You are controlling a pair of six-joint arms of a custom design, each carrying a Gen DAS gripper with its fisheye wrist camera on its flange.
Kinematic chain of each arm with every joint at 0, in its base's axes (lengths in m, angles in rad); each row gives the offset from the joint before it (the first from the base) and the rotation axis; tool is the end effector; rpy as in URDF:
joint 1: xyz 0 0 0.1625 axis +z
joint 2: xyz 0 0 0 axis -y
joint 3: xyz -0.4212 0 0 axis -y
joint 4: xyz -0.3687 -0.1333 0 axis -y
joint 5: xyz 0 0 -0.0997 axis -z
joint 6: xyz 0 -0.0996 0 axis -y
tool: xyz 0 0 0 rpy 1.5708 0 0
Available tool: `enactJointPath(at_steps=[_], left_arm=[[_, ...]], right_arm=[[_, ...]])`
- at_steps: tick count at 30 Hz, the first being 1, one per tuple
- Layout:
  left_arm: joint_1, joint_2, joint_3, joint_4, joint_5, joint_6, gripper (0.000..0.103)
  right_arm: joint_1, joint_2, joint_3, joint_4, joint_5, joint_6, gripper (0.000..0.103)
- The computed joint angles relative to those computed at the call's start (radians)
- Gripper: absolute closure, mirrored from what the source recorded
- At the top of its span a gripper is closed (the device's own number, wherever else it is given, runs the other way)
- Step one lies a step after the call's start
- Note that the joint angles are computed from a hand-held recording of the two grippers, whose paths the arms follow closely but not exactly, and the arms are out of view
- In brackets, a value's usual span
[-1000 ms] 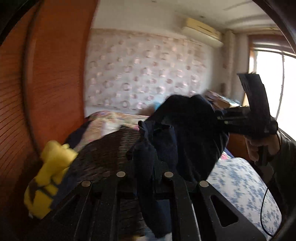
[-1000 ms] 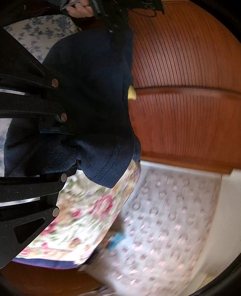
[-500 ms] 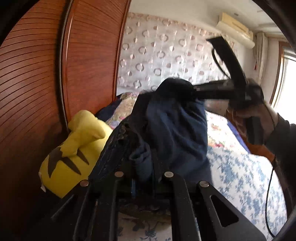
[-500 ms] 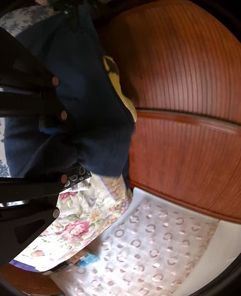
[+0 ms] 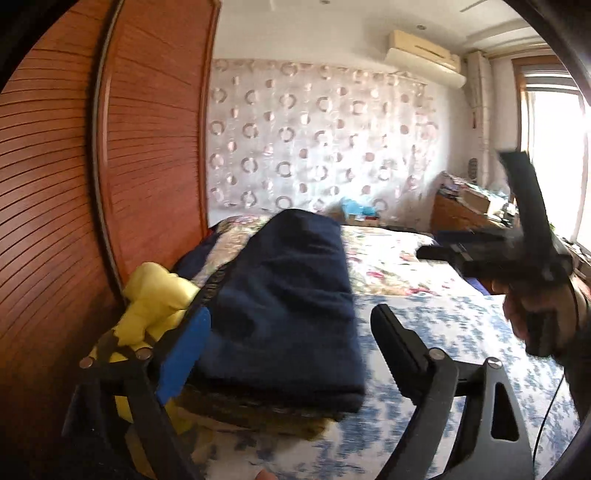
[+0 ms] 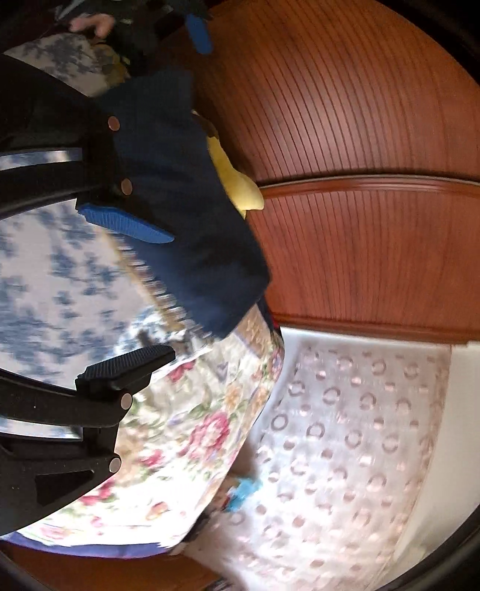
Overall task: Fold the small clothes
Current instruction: 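Open both tools and release the shirt on top of the stack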
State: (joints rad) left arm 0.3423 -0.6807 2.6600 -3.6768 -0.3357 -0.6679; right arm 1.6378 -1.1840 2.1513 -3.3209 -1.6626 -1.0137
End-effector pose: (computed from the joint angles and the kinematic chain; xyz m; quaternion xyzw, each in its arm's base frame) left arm -0.1911 -0.3094 0.0693 0.1899 0.7921 -0.4995 0.2951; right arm 0.1580 -0.4993 0.2490 0.4600 -0.8008 0.3198 0.2115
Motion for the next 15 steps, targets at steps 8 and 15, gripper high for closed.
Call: enactJointPath(at_steps=[8, 15], left_arm=[[-0.084, 0.086, -0.064, 0.033, -0.059, -0.031, 0.014], [-0.17, 0.088, -0.099, 0.135, -0.095, -0.087, 0.014]], right_arm=[[-0.112, -0.138, 0.324, -0.352, 0.071, 0.062, 0.025], [-0.172, -0.126, 0.549, -0.711, 0.109, 0.104, 0.025]])
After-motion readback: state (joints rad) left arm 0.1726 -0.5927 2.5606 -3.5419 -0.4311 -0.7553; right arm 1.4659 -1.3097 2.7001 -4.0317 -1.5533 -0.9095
